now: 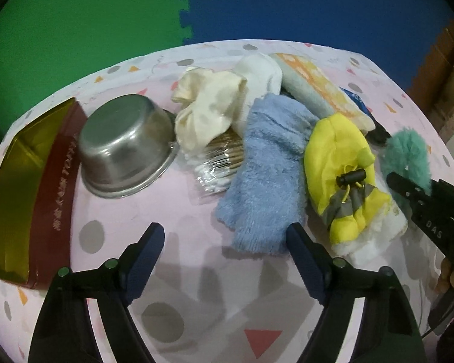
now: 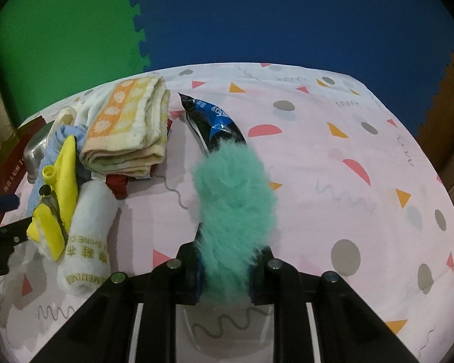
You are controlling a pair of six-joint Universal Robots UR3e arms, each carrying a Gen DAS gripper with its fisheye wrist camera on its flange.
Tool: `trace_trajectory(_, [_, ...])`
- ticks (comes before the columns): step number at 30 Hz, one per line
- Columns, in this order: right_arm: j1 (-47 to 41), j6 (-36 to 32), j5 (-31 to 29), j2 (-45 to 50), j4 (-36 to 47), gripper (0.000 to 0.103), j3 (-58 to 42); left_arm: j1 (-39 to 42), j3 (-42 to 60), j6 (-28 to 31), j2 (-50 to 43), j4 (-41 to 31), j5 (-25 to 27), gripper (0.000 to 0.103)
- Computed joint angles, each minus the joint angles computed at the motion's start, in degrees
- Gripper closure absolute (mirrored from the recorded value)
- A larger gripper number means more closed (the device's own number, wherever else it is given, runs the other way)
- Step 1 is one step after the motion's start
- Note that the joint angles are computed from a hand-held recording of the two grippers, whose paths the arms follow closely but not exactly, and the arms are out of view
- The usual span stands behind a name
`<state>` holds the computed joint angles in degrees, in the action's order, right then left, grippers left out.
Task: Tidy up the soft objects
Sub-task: 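Grasp the teal fuzzy scrunchie with the right gripper while the left gripper grasps the blue towel, then carry the blue towel into the tin box and open the left gripper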
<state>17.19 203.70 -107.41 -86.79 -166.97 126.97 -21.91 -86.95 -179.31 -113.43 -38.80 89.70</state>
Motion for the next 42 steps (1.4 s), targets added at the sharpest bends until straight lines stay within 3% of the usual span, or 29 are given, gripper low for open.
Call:
trace_trajectory(4, [0.72, -0.22, -1.21, 0.68, 0.31, 0.081, -0.64, -0.83, 3.25, 0.79, -2.50, -0.47, -0.19, 0.025])
trace_trajectory(12, [0.65, -0.43, -1.02, 0.47, 0.35, 0.080, -0.57, 0.10, 5.24, 0.38, -3.53, -3.01, -6.24, 0.071])
trace_trajectory(17, [0.96, -0.43, -1.54, 0.66, 0.59, 0.080, -0.83, 1.09, 2.93, 0.91, -1.47, -2.32, -8.47, 0.084])
trace_trajectory(34, [1.54, -0.28, -2.18, 0.86, 0.70, 0.080, -0.90, 4.36, -3.25, 2.55, 7.11, -2.27, -11.61, 0.088])
trace_trajectory(42, [1.72, -0.26, -2.46, 0.87, 0.93, 0.080, -1.02, 5.32, -5.43, 3.06, 10.40, -1.80, -10.32, 0.090])
